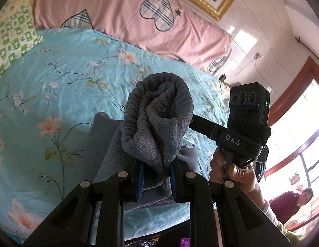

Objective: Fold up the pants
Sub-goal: 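Lift the grasped edge with both grippers and fold it over the pants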

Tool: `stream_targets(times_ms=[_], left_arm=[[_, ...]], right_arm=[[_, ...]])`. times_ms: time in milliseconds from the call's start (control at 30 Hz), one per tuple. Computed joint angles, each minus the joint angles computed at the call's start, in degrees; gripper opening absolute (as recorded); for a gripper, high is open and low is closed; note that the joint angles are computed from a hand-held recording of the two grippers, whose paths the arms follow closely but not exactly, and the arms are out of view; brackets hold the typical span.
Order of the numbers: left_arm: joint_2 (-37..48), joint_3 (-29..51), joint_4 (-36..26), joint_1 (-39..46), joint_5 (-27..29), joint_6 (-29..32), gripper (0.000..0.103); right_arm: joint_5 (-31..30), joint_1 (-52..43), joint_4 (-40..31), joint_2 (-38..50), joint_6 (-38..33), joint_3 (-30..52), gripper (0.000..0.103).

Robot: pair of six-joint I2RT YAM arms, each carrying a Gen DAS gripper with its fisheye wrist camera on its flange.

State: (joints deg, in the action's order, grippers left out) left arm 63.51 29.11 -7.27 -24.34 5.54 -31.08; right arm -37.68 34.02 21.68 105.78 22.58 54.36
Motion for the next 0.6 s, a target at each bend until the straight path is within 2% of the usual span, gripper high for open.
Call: stream_targets(times_ms=[600], left_arm=[[16.4,2.8,10.7,-9.5,-2.9,-0.1,0.021]], right_arm=[[-0.6,-6.3,12.8,-1.1,3.3,-14.7,0.015]])
